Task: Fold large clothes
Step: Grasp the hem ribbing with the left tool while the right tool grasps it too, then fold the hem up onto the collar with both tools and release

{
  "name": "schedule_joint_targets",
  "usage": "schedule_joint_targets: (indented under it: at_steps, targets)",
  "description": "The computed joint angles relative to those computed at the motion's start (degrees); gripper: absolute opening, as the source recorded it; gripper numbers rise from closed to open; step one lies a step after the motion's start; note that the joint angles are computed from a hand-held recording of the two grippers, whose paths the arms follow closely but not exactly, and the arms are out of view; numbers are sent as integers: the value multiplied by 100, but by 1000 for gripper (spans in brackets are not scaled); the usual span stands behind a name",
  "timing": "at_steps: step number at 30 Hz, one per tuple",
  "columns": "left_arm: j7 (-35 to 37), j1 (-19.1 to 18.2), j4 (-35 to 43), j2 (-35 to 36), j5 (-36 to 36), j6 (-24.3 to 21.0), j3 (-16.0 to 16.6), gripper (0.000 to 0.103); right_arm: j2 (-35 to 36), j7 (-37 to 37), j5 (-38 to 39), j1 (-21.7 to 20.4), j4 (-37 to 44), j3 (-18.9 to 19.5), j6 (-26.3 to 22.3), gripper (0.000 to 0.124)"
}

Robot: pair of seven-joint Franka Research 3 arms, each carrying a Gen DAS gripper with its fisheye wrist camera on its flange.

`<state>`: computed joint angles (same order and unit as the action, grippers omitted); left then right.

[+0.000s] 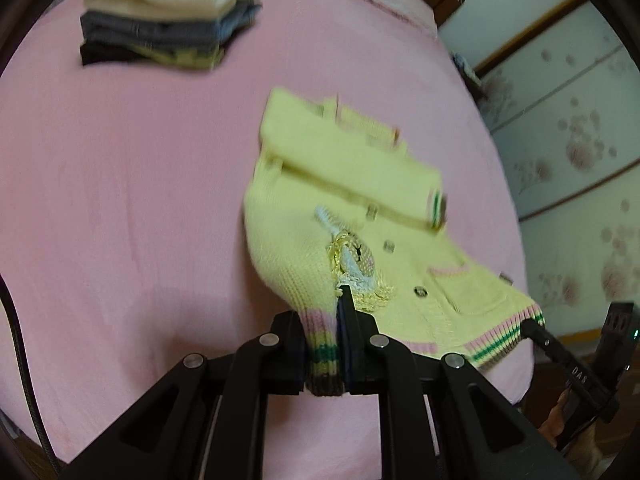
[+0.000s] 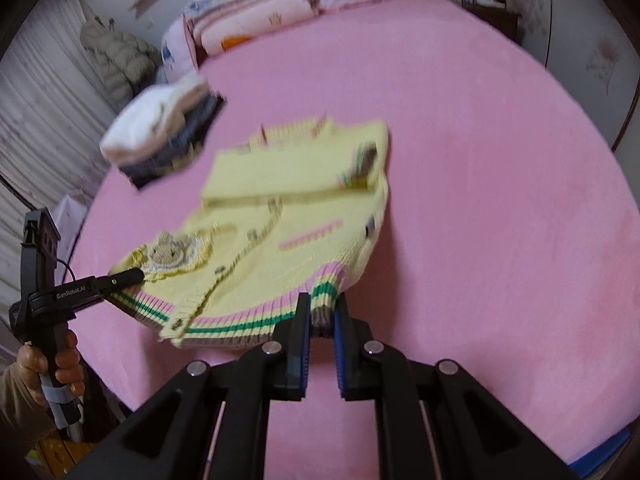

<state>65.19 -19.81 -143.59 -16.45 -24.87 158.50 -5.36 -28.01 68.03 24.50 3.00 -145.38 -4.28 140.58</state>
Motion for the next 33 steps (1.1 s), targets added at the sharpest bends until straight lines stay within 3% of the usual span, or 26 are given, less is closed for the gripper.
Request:
schedule_joint_targets:
  at_steps: [5, 11, 14, 15, 17, 18, 19, 24, 29, 33]
  targets:
    - [258, 221, 933, 713, -430, -100, 270, 10, 787, -106, 396, 219, 905, -54, 460, 9]
    - [568, 818, 2331, 2107, -536, -598, 129, 11, 2222, 47, 525, 228, 2129, 59, 740, 9]
    - [373, 1065, 3250, 3037, -220, -1018, 29, 14, 3113, 362, 439, 132, 2890, 113, 580, 10]
    - [281, 1121, 3499, 3296, -77, -1139, 1, 20, 3468, 546, 352, 96, 3217, 123, 444, 10]
    - [28, 1237, 3941, 3729, 113, -1408, -64, 44, 3965, 863, 129, 53, 3660, 138, 278, 15]
    - [29, 1359, 4083, 3883, 18, -1477, -170, 69, 4274, 1195, -139, 77, 3949, 98, 189, 16]
    - [-29, 1461, 4167, 3986, -59, -1468, -258, 82, 4393, 1301, -189, 51, 4055, 115, 160, 18]
    - [121, 1925, 3818, 3899, -333, -647, -756, 82, 4559, 1268, 189, -191, 4043, 269, 432, 29]
    - [312, 2247, 3281, 3660, -364, -114, -1095, 82, 4563, 1075, -22, -251, 3914, 271, 384, 30]
    - [255, 2268, 2947, 3467, -339, 284, -1127, 82, 4467, 737, 332, -359, 3804, 365, 535, 30]
